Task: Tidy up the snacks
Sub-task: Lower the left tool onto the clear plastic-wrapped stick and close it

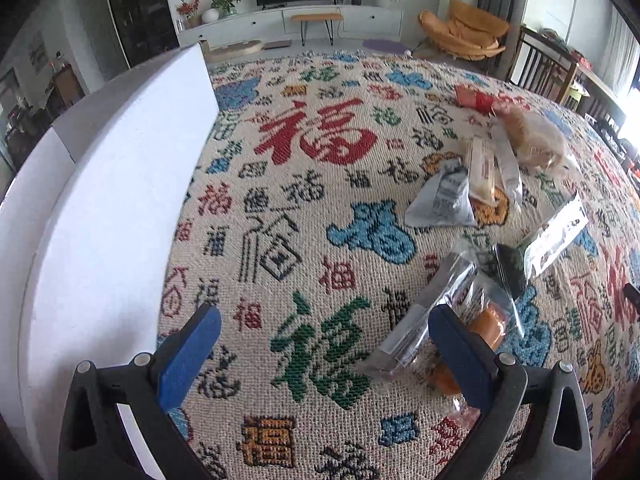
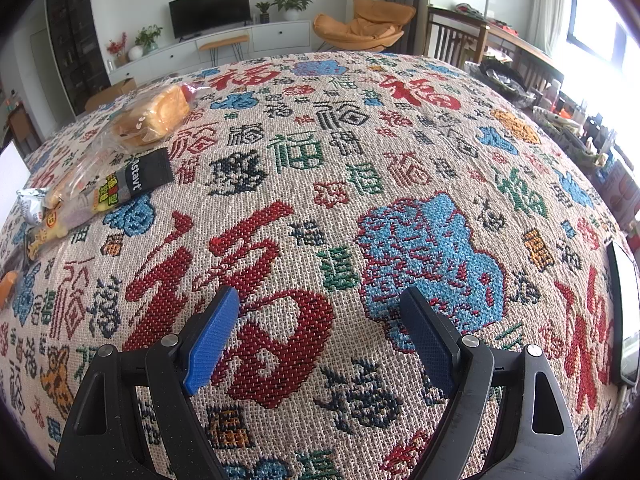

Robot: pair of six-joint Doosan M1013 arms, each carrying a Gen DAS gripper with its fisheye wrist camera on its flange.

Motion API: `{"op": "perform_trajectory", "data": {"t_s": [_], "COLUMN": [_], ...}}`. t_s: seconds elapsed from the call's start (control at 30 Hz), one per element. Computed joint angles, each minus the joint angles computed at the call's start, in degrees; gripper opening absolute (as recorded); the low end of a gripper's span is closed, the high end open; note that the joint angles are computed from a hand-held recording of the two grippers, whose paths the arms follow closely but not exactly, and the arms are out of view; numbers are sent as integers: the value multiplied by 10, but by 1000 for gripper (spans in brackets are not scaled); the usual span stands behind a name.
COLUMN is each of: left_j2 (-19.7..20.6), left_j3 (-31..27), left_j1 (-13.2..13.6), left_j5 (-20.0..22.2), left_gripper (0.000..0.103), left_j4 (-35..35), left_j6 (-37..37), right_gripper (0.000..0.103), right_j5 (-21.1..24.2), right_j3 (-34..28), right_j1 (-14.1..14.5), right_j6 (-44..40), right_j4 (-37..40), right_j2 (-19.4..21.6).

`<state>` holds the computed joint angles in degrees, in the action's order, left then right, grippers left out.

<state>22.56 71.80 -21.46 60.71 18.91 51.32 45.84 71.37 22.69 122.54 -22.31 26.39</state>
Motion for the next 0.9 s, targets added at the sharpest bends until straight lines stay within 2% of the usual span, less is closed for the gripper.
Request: {"op": "perform_trajectory", "data": {"t_s": [0.17, 0.43, 0.5, 0.57, 0.67, 0.9], "left_j2": [10, 23, 21, 18, 15, 10], "left_j3": [-2, -16, -15, -12, -11, -8], "left_j1": [-4, -3, -4, -2, 0, -7], "left_j5": [16, 23, 13, 0, -6, -4], "left_gripper": [102, 101, 91, 72, 58, 39], "left_j4": [-7, -10, -24, -46, -72, -79], "left_j6": [37, 56, 80, 105, 123, 139], "right_gripper": [85, 85, 85, 85, 85, 85], "right_j5": [0, -1, -1, -1, -1, -1], "right_j3": [0, 0, 1, 1, 1, 1], "right_j1": [0, -1, 0, -1, -1, -1], "right_j6": [-1, -1, -1, -1, -1, -1], "right_j4": [1, 1, 1, 1, 1, 1], "right_j2": [0, 0, 0, 0, 0, 0]}}
